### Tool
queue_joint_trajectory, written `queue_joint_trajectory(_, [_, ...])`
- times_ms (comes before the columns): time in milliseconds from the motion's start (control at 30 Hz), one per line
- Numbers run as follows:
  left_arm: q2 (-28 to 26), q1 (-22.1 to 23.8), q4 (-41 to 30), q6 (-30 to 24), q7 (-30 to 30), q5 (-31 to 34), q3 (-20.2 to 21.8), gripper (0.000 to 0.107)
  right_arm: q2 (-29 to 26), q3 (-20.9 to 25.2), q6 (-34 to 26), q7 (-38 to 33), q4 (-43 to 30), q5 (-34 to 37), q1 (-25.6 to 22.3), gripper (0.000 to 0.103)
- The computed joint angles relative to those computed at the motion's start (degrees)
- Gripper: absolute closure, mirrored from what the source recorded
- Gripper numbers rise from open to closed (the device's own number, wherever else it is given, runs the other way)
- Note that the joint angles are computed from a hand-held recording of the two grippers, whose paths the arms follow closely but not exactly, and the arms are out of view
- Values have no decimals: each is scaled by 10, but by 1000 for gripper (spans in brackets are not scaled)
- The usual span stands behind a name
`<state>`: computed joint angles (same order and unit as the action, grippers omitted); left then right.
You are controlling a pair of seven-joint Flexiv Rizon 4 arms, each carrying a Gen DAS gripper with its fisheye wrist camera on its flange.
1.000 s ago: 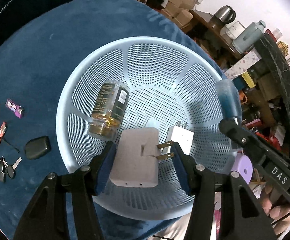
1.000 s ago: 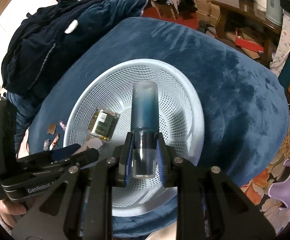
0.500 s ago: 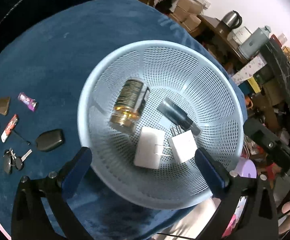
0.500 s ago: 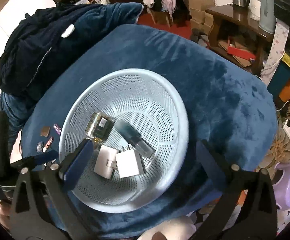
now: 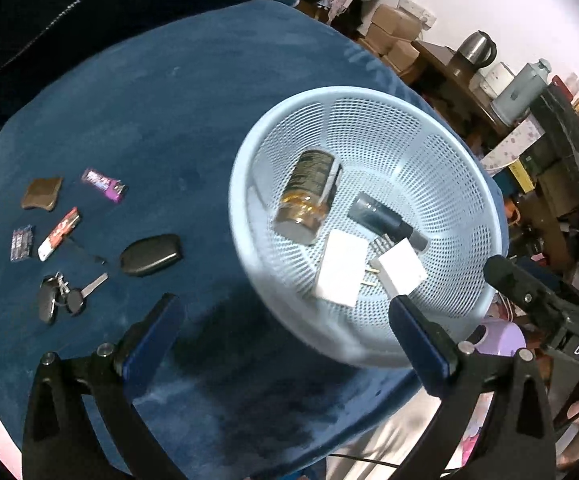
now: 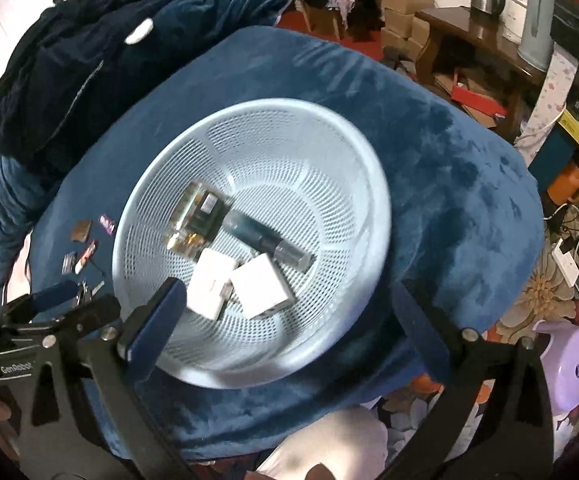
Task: Organize rigid objects
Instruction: 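Withdraw both open grippers from the basket back over the table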
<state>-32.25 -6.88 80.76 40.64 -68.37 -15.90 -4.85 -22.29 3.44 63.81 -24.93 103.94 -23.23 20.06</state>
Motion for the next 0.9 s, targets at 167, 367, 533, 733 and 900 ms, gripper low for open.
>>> queue_joint_trajectory(167, [11,9,15,0,1,-5,3,4,-2,7,-13,-8,-7,3,6,0])
queue_joint_trajectory(367, [24,20,36,8,5,-14,5,4,-1,10,-25,-10,-9,2,15,0])
queue_joint_trajectory(533, [33,30,52,12,12,-23,6,4,0,11,-35,-10,-11,-2,20,0])
queue_joint_trajectory(733, [44,44,74,20,22,-37,8,4,-4,12,-41,-9,-21,-11,29,0])
queue_joint_trajectory(900, [53,59,93,29,30,-52,12,4,-14,14,-45,-9,-36,-14,39,0])
